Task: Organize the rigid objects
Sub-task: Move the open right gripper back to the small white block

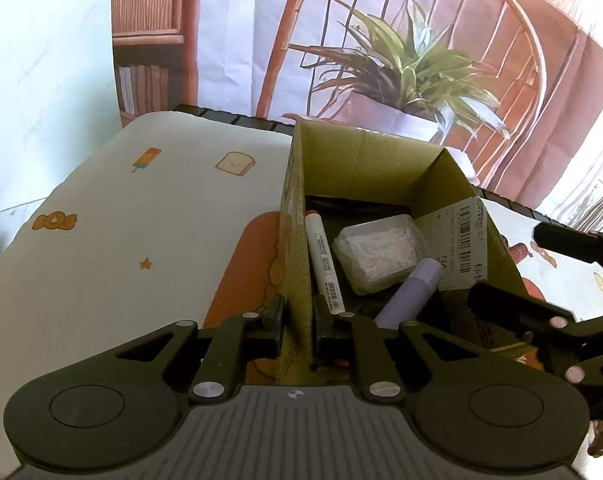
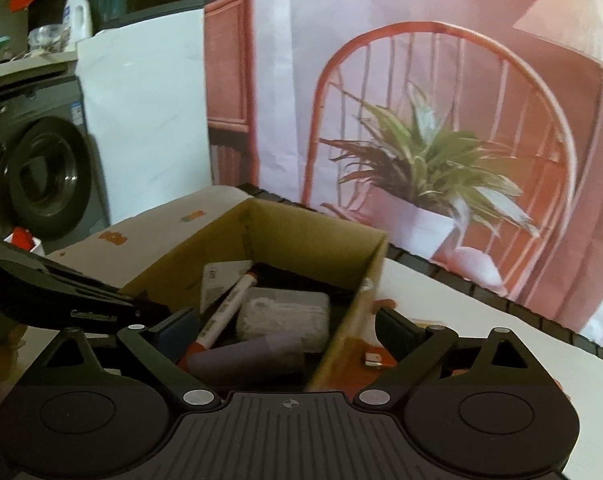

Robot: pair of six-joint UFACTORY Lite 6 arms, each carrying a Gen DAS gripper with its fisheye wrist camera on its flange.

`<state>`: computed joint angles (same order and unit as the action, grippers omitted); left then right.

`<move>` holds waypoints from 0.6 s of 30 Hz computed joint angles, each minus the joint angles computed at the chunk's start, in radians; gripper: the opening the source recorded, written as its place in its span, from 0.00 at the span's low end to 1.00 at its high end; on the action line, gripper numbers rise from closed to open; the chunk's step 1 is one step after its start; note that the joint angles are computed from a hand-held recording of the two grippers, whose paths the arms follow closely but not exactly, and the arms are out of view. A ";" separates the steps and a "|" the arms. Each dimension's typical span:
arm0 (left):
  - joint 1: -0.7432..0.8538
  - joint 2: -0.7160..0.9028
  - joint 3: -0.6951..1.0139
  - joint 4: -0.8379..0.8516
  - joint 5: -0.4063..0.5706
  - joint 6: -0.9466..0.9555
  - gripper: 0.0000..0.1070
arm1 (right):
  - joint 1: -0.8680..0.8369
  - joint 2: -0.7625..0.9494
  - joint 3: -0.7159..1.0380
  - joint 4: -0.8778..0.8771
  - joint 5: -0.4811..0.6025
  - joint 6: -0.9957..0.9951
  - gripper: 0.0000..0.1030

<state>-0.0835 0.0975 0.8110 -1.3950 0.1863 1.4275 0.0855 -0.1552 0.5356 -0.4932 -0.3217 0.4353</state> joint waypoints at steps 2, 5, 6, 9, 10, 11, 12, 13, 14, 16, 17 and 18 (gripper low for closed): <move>-0.002 -0.001 -0.002 -0.003 -0.003 0.004 0.14 | -0.019 -0.026 -0.021 0.023 0.000 -0.015 0.94; -0.006 -0.001 -0.002 0.005 -0.007 -0.004 0.14 | -0.045 -0.076 -0.060 0.062 0.003 -0.043 0.96; -0.007 -0.001 -0.001 0.012 -0.008 -0.011 0.14 | -0.057 -0.091 -0.072 0.065 0.003 -0.044 0.97; -0.007 -0.002 -0.002 0.022 -0.008 -0.022 0.14 | -0.107 -0.139 -0.114 0.060 0.002 -0.032 0.98; -0.006 -0.003 -0.002 0.026 -0.007 -0.027 0.14 | -0.129 -0.154 -0.129 0.046 0.002 -0.018 0.98; -0.006 -0.002 -0.002 0.027 -0.007 -0.027 0.14 | -0.151 -0.164 -0.140 0.037 0.003 -0.007 0.98; -0.005 -0.002 -0.001 0.031 -0.006 -0.031 0.14 | -0.171 -0.173 -0.150 0.026 0.003 0.004 0.98; -0.006 -0.002 -0.001 0.034 -0.007 -0.035 0.14 | -0.191 -0.182 -0.161 0.017 0.002 0.014 0.98; -0.008 -0.001 0.001 0.041 -0.009 -0.042 0.14 | -0.217 -0.189 -0.173 0.008 0.000 0.022 0.98; -0.014 0.000 0.003 0.061 -0.017 -0.062 0.14 | -0.259 -0.198 -0.192 0.005 -0.004 0.021 0.98; -0.017 0.001 0.003 0.065 -0.021 -0.066 0.14 | -0.282 -0.200 -0.204 -0.003 -0.012 0.024 0.98; -0.019 -0.001 0.002 0.065 -0.023 -0.065 0.14 | -0.301 -0.201 -0.214 -0.005 -0.020 0.022 0.98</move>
<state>-0.1026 0.0967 0.8135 -1.3298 0.1632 1.3622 -0.2154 -0.3565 0.3219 -0.4987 -0.3413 0.4576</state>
